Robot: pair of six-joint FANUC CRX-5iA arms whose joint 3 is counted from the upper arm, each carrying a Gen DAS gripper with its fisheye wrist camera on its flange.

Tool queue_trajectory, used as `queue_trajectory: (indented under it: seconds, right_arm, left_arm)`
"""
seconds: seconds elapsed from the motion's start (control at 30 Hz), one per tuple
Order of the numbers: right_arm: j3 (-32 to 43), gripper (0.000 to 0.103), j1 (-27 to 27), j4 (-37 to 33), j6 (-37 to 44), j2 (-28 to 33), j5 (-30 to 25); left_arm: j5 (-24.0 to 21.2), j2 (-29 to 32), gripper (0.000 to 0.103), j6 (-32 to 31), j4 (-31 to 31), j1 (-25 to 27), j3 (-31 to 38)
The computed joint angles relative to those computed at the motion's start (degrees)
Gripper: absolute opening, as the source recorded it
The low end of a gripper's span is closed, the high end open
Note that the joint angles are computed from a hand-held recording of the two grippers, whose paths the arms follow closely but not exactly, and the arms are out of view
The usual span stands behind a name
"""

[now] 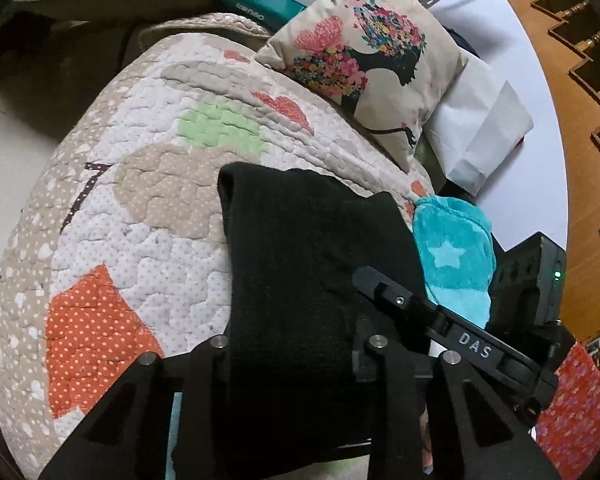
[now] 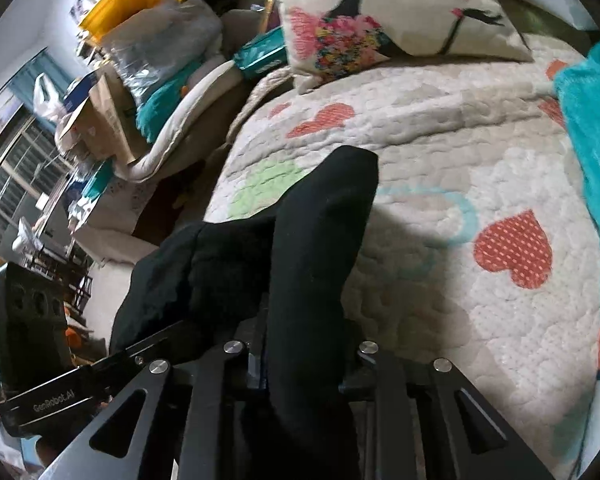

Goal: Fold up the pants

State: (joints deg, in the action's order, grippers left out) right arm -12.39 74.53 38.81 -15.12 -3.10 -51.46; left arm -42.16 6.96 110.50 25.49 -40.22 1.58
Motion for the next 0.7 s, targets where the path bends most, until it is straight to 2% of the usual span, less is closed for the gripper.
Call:
queue_trajectory:
  seconds: [0.27,0.57,0.7]
  right_arm:
    - [3.01,0.024,-0.54,0.22,3.11,0.09,-2.76]
    - [11.92,0.024,-2.99,-4.71,15.56,2.94,-9.86]
    - [15.56,0.024,-4.43,-6.14,20.07,5.25,-11.91]
  left_arm:
    - [-3.02,2.59,0.029,1.09,-2.5,0.14,7.07]
    - [-10.83,8.01,0.029,4.83,-7.46,-0.09,18.25]
    - [-12.77,10.41,0.029,5.64,-8.94,0.3,22.27]
